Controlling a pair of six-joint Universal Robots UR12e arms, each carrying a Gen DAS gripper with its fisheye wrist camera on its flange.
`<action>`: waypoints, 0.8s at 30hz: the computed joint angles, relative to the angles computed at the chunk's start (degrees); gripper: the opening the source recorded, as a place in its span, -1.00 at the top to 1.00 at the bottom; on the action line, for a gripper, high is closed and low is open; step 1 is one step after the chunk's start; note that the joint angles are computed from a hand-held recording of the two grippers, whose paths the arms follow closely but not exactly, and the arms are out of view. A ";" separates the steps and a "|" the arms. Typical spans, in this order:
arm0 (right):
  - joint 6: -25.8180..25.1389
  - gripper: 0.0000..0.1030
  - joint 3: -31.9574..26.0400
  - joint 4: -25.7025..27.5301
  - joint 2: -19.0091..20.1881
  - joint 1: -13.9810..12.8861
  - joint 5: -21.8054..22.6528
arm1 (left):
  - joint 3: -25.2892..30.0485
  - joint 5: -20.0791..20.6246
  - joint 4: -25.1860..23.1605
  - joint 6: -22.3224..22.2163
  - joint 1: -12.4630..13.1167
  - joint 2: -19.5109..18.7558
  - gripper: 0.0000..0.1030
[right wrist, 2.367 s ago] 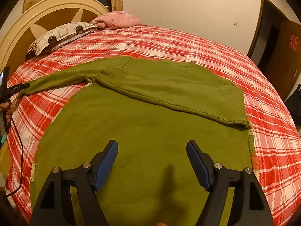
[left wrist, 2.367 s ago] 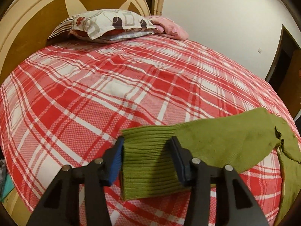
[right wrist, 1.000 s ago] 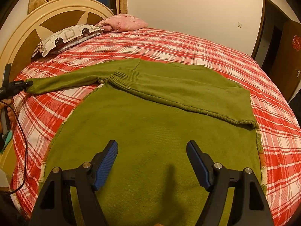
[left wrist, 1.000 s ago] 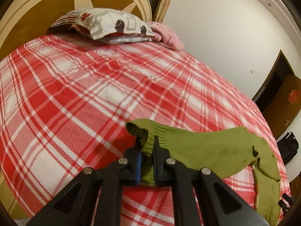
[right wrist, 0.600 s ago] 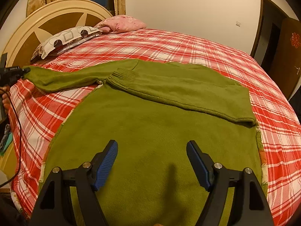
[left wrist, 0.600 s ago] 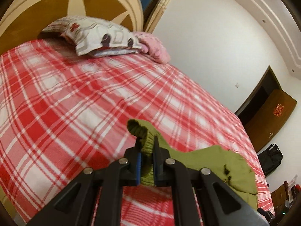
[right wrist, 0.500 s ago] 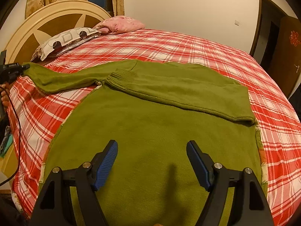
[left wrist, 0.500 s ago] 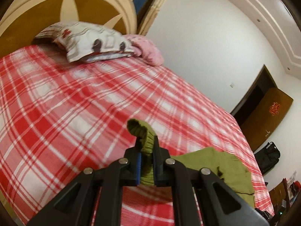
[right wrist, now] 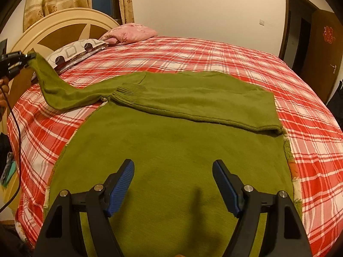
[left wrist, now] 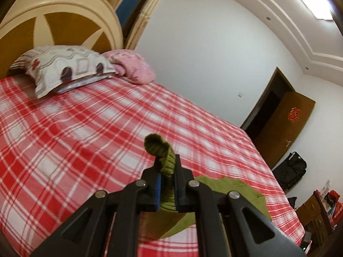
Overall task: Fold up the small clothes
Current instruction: 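Lift the held sleeve with the left gripper and carry it over the sweater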
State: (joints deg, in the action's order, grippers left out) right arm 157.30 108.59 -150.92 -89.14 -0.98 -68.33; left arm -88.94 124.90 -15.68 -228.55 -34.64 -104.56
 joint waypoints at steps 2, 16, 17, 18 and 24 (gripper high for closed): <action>0.32 -0.47 0.22 -0.18 -0.09 -0.33 0.17 | 1.58 -0.25 0.45 1.16 -0.10 -0.87 0.83; 3.11 -0.47 1.28 -1.09 -0.19 -3.71 2.78 | 17.59 -5.88 0.50 11.89 -1.04 -9.97 0.83; 3.22 -0.47 1.30 -1.00 -0.18 -3.94 2.92 | 18.92 -6.26 0.24 12.50 -1.09 -10.74 0.83; 3.33 -0.47 1.34 -1.00 -0.19 -4.18 3.07 | 20.29 -6.66 -0.02 13.12 -1.16 -11.53 0.83; 3.91 -0.47 1.63 -1.44 -0.24 -6.00 4.16 | 29.26 -9.52 -2.96 17.02 -1.71 -16.74 0.83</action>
State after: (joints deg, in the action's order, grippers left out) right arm 161.21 110.22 -152.36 -89.37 -6.98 -64.17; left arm -59.68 115.38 -18.64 -211.52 -36.35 -121.31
